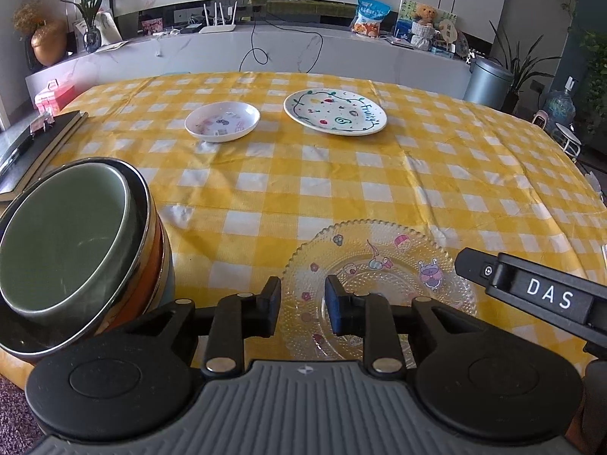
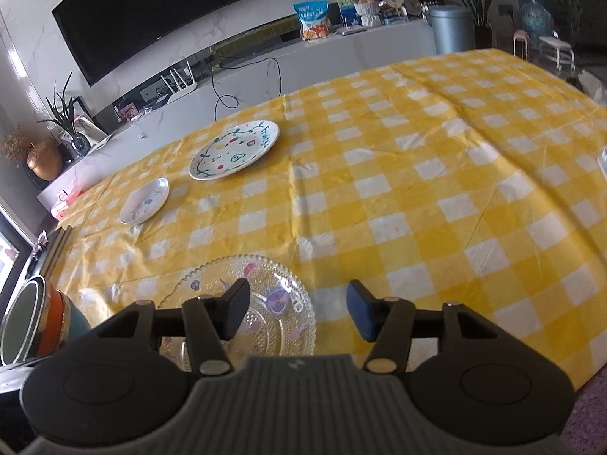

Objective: Organize plates and bowls

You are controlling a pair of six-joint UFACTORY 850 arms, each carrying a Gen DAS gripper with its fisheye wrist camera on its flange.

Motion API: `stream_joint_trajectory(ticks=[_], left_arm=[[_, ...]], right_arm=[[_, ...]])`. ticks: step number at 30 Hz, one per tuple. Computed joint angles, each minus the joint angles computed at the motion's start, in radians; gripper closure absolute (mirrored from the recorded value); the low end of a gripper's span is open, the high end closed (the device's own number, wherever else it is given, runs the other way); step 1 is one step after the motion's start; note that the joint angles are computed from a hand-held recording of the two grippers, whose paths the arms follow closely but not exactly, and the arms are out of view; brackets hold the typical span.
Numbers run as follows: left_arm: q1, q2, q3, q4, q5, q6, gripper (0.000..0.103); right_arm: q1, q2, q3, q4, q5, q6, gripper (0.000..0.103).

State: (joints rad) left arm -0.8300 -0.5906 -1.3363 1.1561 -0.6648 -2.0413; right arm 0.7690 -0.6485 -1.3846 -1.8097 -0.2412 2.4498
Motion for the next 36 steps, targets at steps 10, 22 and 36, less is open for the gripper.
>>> stream_joint_trajectory(ticks=[10,22,36], left_arm=[[0.007,-0.004,-0.016,0.043,-0.048,-0.035,0.061],[0.039,-0.038,-0.109,-0.013,-0.027,0.053,0.056],[0.131,-0.078,-0.199,-0.091,-0.037,0.079,0.046]], right_arm=[[0.021,-0.018,-0.029,0.131,-0.155,-0.157,0.024],[-0.006,-0.036,-0.062,0.008,-0.104,-0.033,0.017],[-0.066,-0.145,-0.252,0.188,-0.014,-0.207,0.014]])
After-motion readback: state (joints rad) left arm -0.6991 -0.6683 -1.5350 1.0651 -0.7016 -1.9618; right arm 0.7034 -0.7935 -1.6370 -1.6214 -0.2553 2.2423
